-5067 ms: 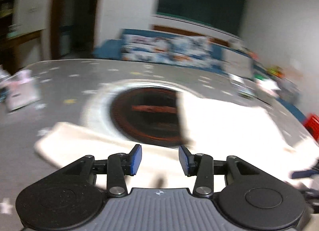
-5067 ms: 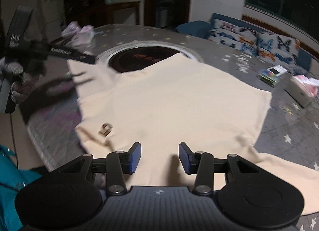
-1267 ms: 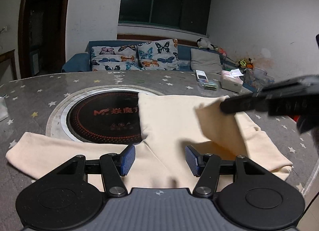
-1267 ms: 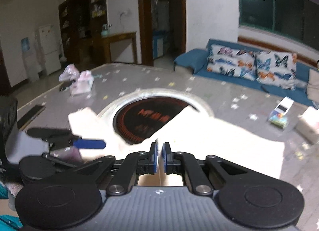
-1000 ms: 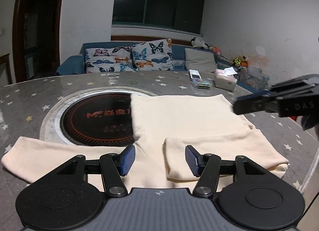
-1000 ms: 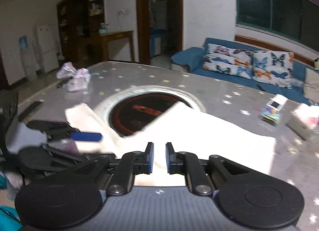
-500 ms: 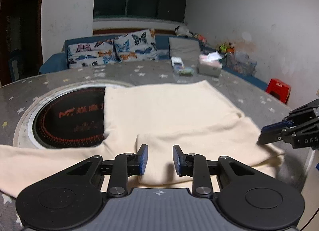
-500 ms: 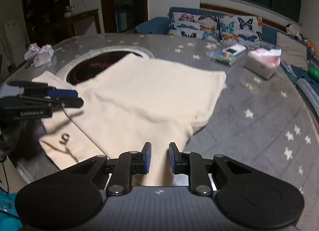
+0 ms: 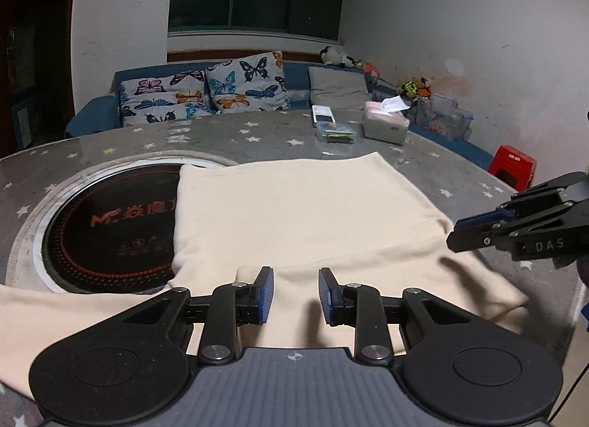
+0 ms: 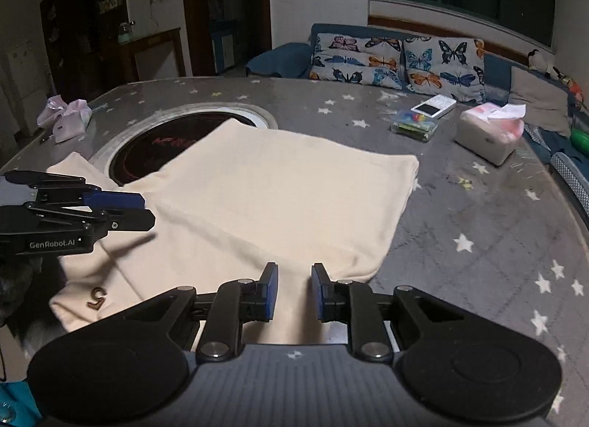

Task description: Fold clothes

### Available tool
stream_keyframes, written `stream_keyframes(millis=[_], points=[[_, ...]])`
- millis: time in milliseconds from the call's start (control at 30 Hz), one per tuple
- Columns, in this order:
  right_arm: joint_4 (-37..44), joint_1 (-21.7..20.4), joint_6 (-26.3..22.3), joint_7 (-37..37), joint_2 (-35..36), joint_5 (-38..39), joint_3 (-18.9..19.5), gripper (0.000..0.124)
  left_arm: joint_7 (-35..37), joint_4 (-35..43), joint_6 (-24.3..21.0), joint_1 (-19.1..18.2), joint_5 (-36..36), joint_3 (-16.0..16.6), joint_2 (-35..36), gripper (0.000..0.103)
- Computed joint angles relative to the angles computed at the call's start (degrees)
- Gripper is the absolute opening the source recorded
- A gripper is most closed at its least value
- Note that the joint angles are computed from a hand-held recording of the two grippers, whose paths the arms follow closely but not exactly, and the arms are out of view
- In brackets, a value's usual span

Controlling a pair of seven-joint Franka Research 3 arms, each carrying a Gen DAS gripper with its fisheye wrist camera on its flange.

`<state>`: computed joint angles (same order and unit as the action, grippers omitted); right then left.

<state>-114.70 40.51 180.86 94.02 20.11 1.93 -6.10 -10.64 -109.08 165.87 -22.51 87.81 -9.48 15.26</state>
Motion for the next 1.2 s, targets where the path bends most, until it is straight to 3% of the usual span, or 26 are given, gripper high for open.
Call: stream_keyframes(millis=[367,500,567,833,967,1100,1200], points=[[1.29,0.03,-1.63,0.35,1.06,-1.06,-0.22,0.018,-6.26,-1.89,-0.68,0.64,2.46,0.32,-1.61,0.029],[1.62,0.74,-1.86,1.11,1.01,-2.13,-0.88,0.019,-8.33,-6.98,-5.37,1.59,1.23,-0.59,-6.28,0.033],[2.09,0.62,-1.84,0.83,1.09,-2.67,-0.49,0.020,-8.87,-9.41,-8.24,2.18,0.03,-1.27,-8.54,0.041],[7.24,-7.29,-3.67,-9.76,3.90,0.99,11.67,0.020,-10.25,-18.62,-21.45,5.17,-6.49,-4.10,-17.47,0.056],[11.42,-9.42,-5.56,-16.30,6.82,3.81,16.58,0.020,-11.11,-21.08,-27.44,6.47,-9.97,-5.24,-19.81,0.057],[14.75,-9.12,-7.70,-20.72,9.34,6.16,18.20,0.021,-12.22,-22.92,-31.78,7.56,-12.64,-5.85,-21.41,0.057],[16.19,-7.76,-9.20,-22.09,10.29,7.00,17.35,0.021,-12.75,-23.73,-33.75,8.30,-14.38,-5.98,-21.90,0.057]])
